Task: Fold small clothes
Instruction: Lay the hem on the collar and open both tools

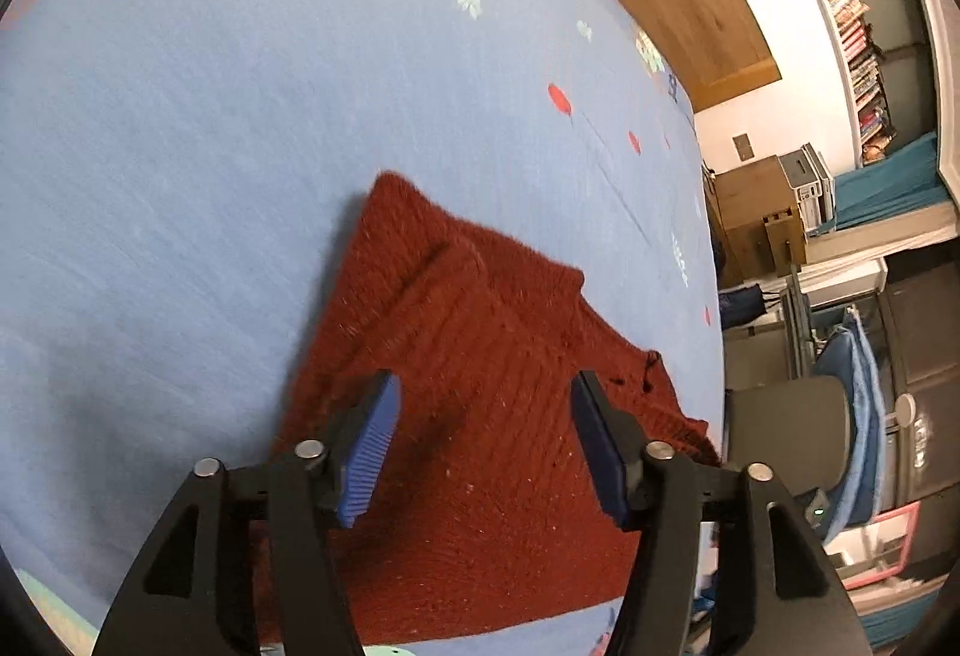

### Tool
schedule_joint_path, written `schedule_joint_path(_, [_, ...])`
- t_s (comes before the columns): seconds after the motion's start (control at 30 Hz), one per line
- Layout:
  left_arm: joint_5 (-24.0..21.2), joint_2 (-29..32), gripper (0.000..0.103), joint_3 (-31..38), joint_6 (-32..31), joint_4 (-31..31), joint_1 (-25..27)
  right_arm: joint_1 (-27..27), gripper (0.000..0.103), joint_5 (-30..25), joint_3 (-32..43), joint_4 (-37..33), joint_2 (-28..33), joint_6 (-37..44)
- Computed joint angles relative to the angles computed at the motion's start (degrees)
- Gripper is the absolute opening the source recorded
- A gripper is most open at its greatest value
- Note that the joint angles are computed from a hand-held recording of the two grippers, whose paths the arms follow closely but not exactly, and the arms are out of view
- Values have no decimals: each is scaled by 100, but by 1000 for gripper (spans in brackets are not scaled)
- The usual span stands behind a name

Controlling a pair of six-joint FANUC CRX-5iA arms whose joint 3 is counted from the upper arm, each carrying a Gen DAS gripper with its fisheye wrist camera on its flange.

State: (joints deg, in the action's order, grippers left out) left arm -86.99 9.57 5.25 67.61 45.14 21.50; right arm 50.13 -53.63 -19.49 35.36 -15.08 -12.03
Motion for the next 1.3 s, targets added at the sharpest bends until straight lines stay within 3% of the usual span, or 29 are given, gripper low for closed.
schedule_joint_path(0.2, [490,-493,57,-127,-712,-561,-392,324,56,-927,687,306,595,1085])
schedule_joint_path(0.4, [1123,-786,57,-426,-1134,-1287,-975,315,57,-968,1183,107,1213,2219])
schedule_joint_path(0.63, [2286,-841,57,-749,-1230,-2128,-1474,42,56,-1258,1579,-372,1812,3183])
schedule_joint_path(0.8, [2269,-832,57,-815,-1311,-1866,-1326,-183,56,-1206,1391,-464,1653,2897])
schedule_joint_path(0.9, [2405,-1186,57,-1017,-1489,-1826,-1248,-55,57,-1338,1373,-292,1570,2843])
schedule_joint_path(1.13, [2382,-1977,57,-1639,-1714,-1715,-1042,780,58,-1372,1160,85,1214,2660])
schedule_joint_path(1.3, [2470,-2401,57,-1907,-1564,-2216,-1298,1273,58,-1450,1025,2,1166,2340])
